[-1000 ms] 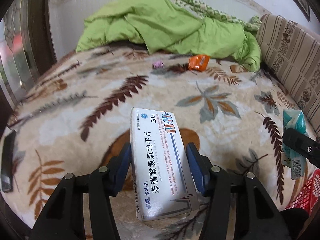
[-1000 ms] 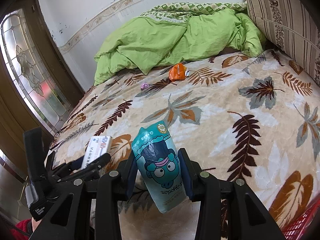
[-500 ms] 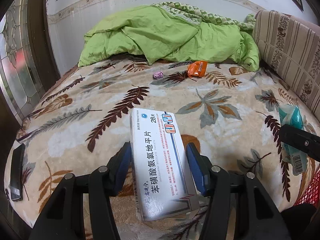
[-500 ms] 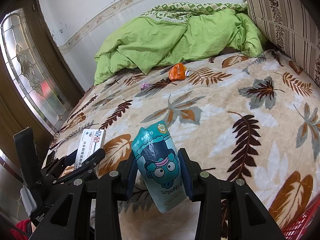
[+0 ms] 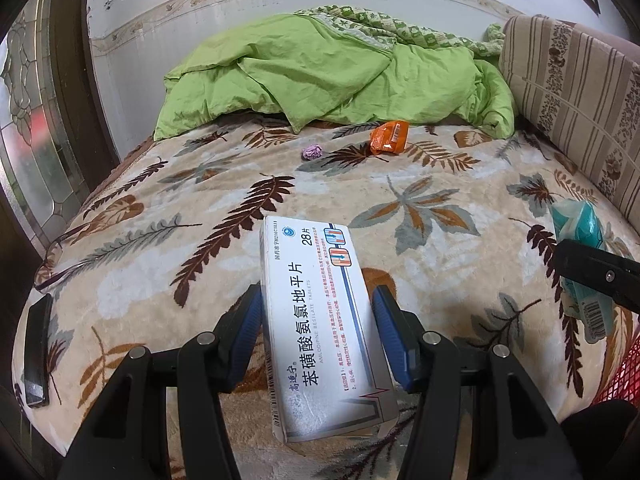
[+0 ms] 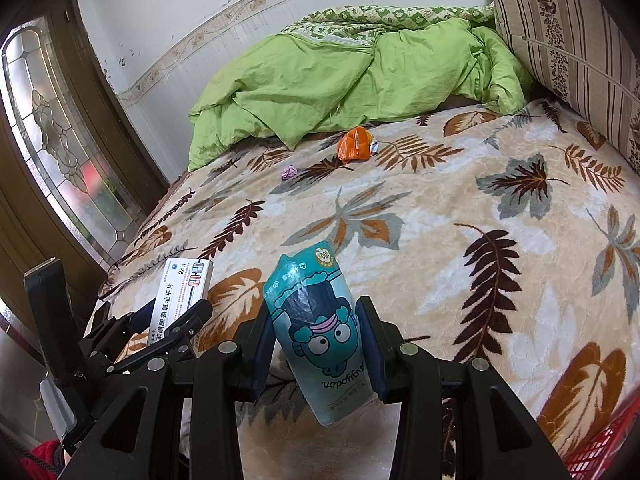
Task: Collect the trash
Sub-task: 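Carry the medicine box with the left gripper while the right carries the teal packet toward the basket, then open both grippers over the red basket to drop the box and packet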
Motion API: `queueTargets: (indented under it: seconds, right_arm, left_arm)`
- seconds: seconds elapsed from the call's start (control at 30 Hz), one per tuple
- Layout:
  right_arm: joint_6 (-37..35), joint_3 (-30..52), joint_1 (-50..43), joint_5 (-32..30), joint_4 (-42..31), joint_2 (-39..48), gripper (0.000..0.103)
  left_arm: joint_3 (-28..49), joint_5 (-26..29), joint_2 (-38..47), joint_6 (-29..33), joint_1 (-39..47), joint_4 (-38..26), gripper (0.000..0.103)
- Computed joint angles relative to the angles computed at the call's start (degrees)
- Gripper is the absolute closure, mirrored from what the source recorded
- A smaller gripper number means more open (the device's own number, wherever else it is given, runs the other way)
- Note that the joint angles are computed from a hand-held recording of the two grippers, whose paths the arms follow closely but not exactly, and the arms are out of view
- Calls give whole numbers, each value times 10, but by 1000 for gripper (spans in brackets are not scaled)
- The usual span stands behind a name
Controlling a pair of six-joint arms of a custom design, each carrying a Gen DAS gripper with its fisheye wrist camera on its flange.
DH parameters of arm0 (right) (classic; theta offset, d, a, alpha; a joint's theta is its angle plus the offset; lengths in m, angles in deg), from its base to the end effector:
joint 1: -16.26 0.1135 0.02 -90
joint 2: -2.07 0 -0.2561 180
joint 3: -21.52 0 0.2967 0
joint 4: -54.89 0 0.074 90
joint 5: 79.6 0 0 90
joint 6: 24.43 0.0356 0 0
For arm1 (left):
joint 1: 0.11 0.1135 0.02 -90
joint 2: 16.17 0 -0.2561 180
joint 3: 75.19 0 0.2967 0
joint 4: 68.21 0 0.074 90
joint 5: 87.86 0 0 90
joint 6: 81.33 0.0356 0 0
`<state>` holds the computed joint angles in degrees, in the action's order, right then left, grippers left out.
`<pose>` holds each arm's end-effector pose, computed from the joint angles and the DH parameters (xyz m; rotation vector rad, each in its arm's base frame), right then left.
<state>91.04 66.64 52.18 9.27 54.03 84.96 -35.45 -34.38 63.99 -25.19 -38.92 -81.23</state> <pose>0.2494 0.1815 0.1175 -0.2217 2.3035 0.5877 0.2184 -0.1485 0.0910 -0.1488 2.2726 0.1586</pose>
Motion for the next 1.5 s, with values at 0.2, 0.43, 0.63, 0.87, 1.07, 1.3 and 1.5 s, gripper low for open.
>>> queueTargets:
  seconds: [0.2, 0.43, 0.63, 0.87, 1.07, 1.3, 1.5]
  right_arm:
    - [0, 0, -1, -1, 0, 0, 61]
    - [10, -11, -9, -10, 1, -15, 61]
    - [38, -59, -41, -60, -22, -83, 61]
    - [49, -147, -95, -96, -107, -267, 61]
    - [19, -208, -187, -124, -287, -506, 61]
    - [-102, -223, -468, -269, -551, -743, 61]
    - [-338, -183, -800, -435, -671, -676, 61]
  left_arm:
    - [-3, 1, -2, 12, 0, 5, 48]
    - [-6, 5, -12, 17, -11, -1, 48]
    - [-3, -3, -37, 8, -51, -29, 48]
    - [31, -17, -45, -1, -121, -69, 48]
    - [90, -6, -28, 10, -185, -92, 48]
    - [191, 49, 43, 51, -241, -85, 48]
    - [306, 142, 145, 68, -273, -79, 48]
